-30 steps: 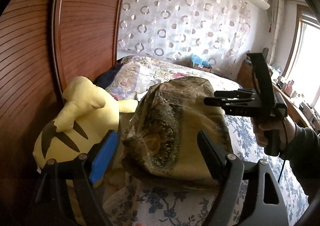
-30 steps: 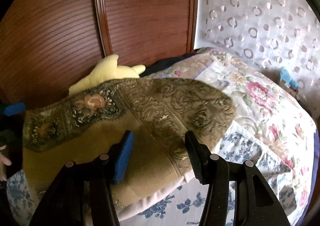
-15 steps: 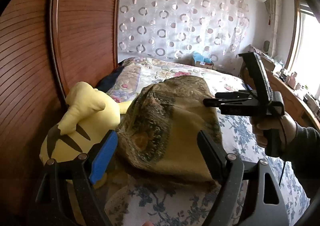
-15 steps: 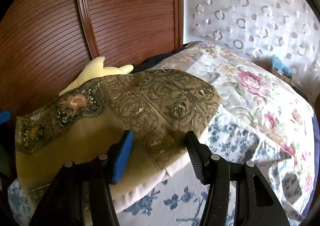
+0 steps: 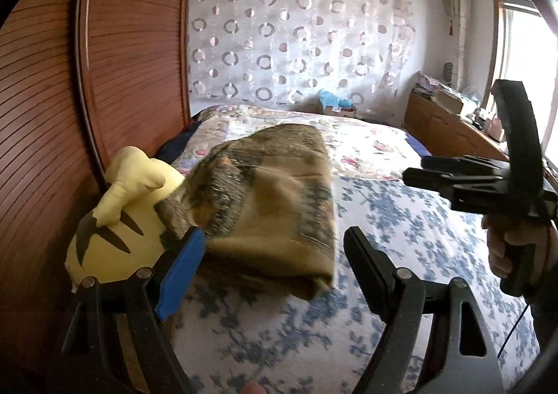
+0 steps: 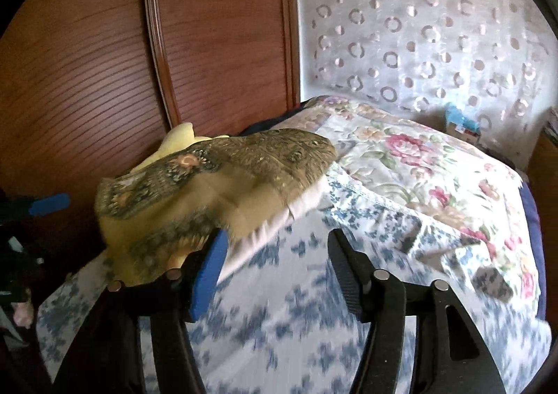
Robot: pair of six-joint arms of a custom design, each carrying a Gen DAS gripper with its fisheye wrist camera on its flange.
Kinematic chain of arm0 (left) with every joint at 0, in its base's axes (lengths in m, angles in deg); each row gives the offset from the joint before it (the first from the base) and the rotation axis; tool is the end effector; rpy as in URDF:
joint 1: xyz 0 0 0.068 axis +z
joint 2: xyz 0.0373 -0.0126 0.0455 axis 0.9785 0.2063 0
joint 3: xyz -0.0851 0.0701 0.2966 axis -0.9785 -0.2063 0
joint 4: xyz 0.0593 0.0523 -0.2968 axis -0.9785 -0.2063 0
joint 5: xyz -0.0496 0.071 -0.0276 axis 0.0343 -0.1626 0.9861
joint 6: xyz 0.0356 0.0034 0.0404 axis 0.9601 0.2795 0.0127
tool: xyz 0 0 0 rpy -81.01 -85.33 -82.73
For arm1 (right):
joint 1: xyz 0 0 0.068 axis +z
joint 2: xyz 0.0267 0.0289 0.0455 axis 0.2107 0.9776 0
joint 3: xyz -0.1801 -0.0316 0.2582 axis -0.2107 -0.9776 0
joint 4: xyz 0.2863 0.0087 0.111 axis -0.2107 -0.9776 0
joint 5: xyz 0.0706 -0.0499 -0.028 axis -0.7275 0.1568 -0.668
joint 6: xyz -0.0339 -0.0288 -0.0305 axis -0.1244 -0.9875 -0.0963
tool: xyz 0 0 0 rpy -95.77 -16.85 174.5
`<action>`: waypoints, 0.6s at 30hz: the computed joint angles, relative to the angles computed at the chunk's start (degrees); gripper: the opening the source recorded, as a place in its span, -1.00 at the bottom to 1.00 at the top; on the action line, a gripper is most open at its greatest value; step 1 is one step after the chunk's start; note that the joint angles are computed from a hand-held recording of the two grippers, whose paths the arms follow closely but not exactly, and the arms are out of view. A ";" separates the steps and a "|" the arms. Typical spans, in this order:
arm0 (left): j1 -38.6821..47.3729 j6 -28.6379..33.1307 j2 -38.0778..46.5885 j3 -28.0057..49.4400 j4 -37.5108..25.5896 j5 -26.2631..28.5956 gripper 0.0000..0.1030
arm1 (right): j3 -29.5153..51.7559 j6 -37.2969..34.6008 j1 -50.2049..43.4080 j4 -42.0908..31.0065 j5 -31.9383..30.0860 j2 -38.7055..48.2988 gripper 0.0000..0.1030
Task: Fold small clothes
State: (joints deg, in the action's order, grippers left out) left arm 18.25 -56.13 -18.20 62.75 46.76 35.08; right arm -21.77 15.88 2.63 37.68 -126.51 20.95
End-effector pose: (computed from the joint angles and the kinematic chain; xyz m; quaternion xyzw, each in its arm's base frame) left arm 0.1133 -0.1402 0.1979 -0.1130 0.8761 0.0129 0.4686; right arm 0.2935 -0.0243 0.2284 -0.3680 0.8078 0.1877 0.4204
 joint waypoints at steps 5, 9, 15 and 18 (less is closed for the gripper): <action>-5.69 -4.59 5.59 2.63 -1.89 -2.05 0.60 | -3.30 -7.11 -9.25 -7.04 -5.19 -5.78 0.46; -9.12 -6.42 9.36 3.95 -1.49 -3.49 0.60 | -6.00 -13.34 -17.28 -11.73 -8.42 -9.76 0.54; -12.26 -8.24 14.38 6.15 0.22 -4.12 0.60 | -7.93 -24.56 -30.73 -20.23 -13.96 -12.15 0.55; -14.08 -10.45 16.72 7.50 -0.50 -5.09 0.60 | -7.82 -29.96 -36.30 -24.70 -15.71 -11.89 0.55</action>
State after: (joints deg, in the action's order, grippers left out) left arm 4.17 -66.58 -1.48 70.25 46.26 29.99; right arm -29.60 -14.09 -33.67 12.98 -142.22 9.06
